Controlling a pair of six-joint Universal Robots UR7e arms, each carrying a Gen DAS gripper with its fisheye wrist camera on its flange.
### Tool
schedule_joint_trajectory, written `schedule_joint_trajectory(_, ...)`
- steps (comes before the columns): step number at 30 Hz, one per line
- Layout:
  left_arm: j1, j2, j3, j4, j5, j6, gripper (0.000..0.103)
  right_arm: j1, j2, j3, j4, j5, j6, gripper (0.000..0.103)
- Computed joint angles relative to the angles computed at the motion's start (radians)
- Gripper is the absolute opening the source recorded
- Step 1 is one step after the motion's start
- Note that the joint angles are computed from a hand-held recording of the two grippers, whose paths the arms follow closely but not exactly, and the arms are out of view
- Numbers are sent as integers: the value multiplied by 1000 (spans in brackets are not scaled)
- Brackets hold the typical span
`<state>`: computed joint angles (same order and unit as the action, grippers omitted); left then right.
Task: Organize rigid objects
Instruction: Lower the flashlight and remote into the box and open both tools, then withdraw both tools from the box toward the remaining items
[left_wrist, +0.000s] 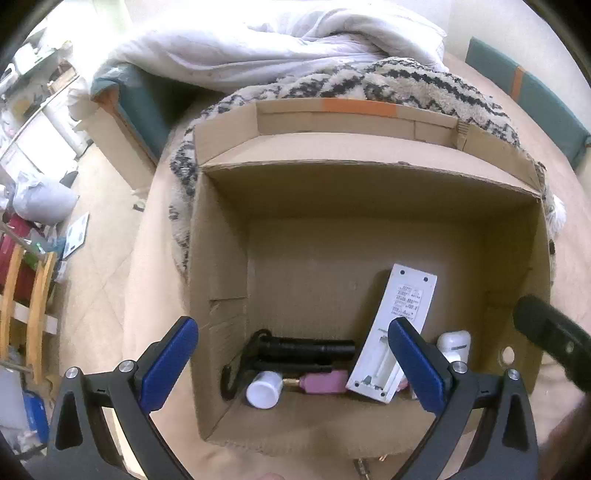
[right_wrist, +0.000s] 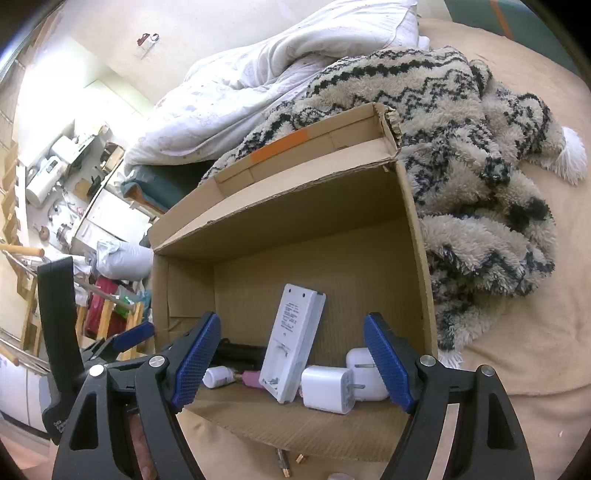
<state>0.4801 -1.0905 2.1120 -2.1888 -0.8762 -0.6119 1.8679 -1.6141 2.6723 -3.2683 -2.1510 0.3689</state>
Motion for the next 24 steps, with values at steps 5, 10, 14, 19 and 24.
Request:
schedule_joint_trajectory(5,-7,-32,15,22,5,-16,102,16,-14,7,3,-15,13,84)
schedule_joint_trajectory(10,-14,-71,36,43,15,-33,102,34,-21,13,11,-34,29,84)
schedule_joint_trajectory(14,-19,-114,63,63,14,-50,102,51,-29,21,30,-54,57,84)
schedule_joint_trajectory(19,-27,-172,105,85,-2,-76,102,100,-28,21,81,-115,91,84)
schedule_joint_trajectory(24,-40,-238,157,117,-13,-104,102,140,-52,24,153,-152,138,84)
